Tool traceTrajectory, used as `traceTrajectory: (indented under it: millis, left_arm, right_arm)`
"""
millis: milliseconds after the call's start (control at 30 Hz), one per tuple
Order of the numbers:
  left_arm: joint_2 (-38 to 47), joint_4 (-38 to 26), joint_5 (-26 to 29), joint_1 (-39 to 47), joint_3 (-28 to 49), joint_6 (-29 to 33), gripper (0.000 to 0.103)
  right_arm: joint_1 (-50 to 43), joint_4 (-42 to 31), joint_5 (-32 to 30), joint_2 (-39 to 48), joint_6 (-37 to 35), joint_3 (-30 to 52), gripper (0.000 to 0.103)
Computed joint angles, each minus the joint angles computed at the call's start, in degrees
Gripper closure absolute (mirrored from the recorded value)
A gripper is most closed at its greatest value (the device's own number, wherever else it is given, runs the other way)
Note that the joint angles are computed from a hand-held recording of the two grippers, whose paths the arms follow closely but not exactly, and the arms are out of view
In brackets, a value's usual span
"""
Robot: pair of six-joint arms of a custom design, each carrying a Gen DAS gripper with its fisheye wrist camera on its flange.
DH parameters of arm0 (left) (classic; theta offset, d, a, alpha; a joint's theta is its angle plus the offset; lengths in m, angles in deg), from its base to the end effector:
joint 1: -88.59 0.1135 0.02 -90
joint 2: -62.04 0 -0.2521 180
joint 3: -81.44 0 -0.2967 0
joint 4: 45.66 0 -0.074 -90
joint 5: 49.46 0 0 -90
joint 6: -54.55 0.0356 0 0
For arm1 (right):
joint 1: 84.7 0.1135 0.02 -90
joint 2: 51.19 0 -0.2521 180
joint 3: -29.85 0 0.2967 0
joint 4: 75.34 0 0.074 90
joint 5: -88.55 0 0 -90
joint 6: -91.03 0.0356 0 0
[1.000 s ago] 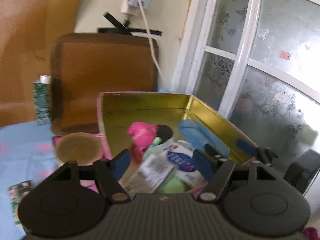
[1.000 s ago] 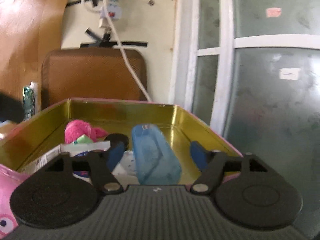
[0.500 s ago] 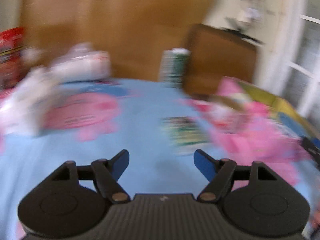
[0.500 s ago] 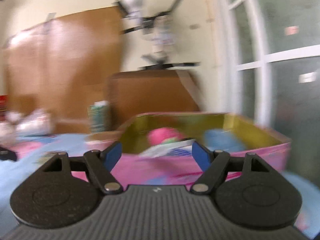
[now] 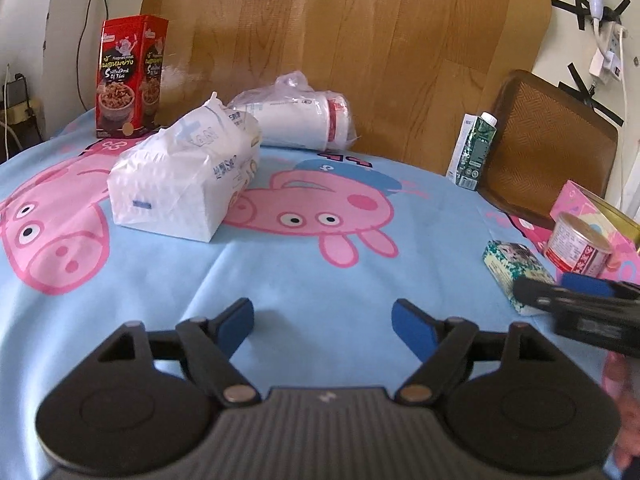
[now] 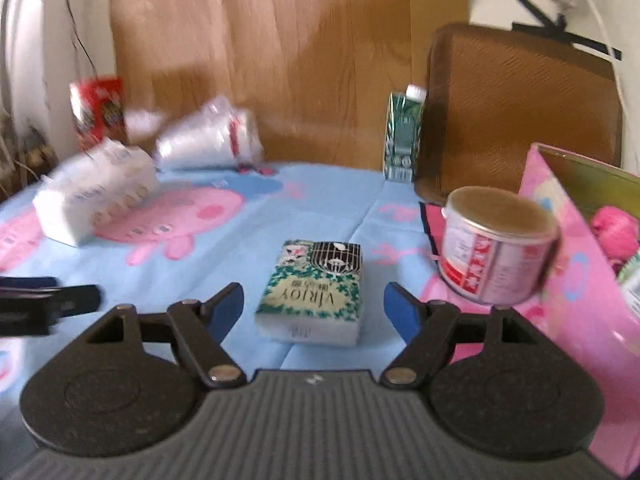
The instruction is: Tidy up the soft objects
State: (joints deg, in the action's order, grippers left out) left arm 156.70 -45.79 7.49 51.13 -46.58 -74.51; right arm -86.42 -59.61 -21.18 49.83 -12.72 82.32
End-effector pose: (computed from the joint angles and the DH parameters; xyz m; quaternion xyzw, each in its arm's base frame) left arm 0.2775 -0.1882 0.0931 -0.1261 0.8769 -0.0330 0.4627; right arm 0.3551 0.0014 0.0803 -0.1722 0.8517 0.0856 0.4874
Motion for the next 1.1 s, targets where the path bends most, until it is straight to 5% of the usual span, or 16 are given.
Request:
traceTrajectory:
  millis: [33,133,267,400,567,800,833,900,1100]
  left_arm:
    - [-0.05,0.17,0.13,0.04,-0.07,0.03,0.025]
    - [-0.14,1.32,0.24,-0.22,-0.84,-0.49,0.022]
    - [-0.24,1.21,0.72,-0.21,-0.83,-0.28,0.021]
    - [-1.37,-1.80,3.02,-1.84,-0.09,-0.24,0.022]
    - [-2.60,-2.54,17.45,-4.94,2.85,-0.77,0.042]
    - [3.46,-10.82,25.82,-9.34,12.37,-1.63,0.047]
    - [4.62,-11.75,26.31,-9.83,13.89,-0.45,0.055]
    - [7.08,-12.76,27.60,-10.45,16.88,0.81,0.065]
    - [12.48,-18.24,24.54,-12.80,31.54,9.35,0.067]
  right_arm:
    - [0.48,-2.74,0.47,0.42,-0.40,1.05,0.046]
    - [-1.21,-4.57,-3.89,-1.05,-0.78,-0.31,0.046]
    - [-6.08,-1.92,-10.97,-10.08,-8.62,-12.47,0.046]
    - [-17.75,-7.63,-22.39,-20.46,-17.44,-22.25,0.045]
    - [-26.21,-7.47,-27.76,-24.42,-19.36,-26.83,0.035]
    - [-29.69,-6.76,-31.88,-22.87,-22.33,-27.33,0.027]
    - [-29.84,-6.60,-32.34,-21.85,-22.84,-27.00,0.027]
    - [-30.45,-8.32,-33.69,-19.17,-24.31,-25.52,0.047]
    - [-34.70,1.97,-36.63,-20.22,-13.04,-24.40,0.048]
